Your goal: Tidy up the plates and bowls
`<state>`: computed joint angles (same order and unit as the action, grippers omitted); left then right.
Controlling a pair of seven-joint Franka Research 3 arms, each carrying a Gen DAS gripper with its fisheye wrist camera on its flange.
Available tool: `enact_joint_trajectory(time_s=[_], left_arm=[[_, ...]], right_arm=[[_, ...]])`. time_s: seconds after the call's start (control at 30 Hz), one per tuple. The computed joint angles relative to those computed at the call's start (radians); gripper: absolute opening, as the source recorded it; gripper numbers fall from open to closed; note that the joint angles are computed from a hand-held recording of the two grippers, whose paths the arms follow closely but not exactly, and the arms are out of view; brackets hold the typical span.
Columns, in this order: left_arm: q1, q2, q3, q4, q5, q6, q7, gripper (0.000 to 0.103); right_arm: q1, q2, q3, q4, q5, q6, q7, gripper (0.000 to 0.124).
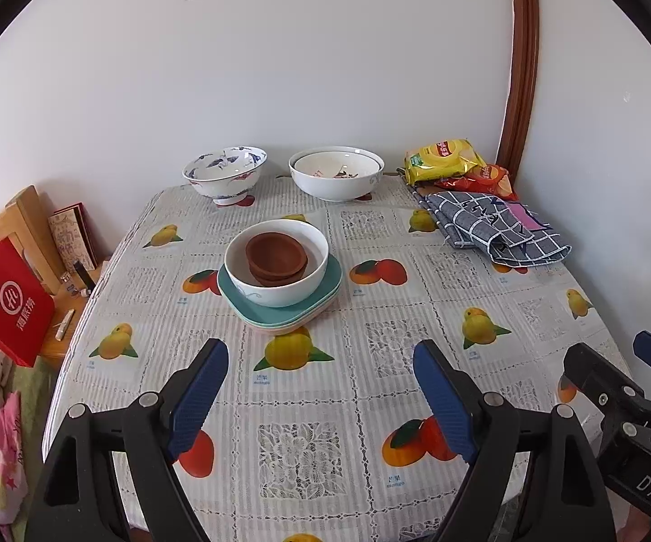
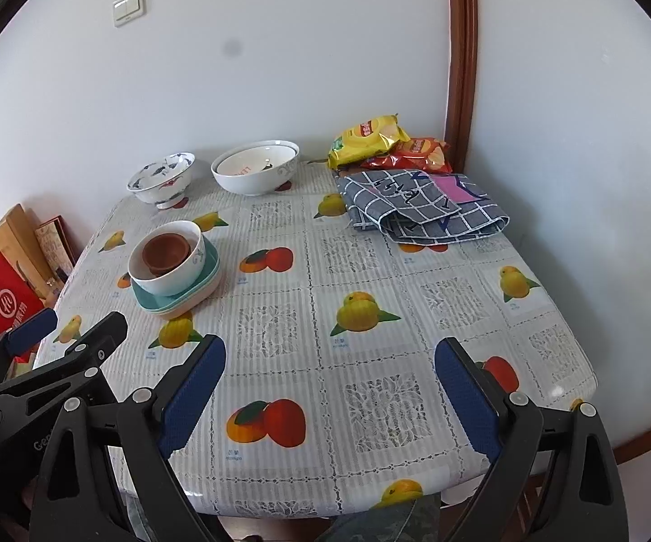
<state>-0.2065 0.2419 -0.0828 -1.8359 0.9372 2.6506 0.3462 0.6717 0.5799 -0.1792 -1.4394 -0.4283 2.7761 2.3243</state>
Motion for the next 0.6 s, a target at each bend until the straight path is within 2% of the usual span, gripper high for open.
enact_joint_trajectory(time_s=[0.6], left_arm=[[0.007, -0.006, -0.002, -0.02, -0.023, 0.012, 0.003, 0.083]], right_arm=[[0.013, -0.009, -0.006, -0.018, -0.025, 0.008, 0.021, 0.093]])
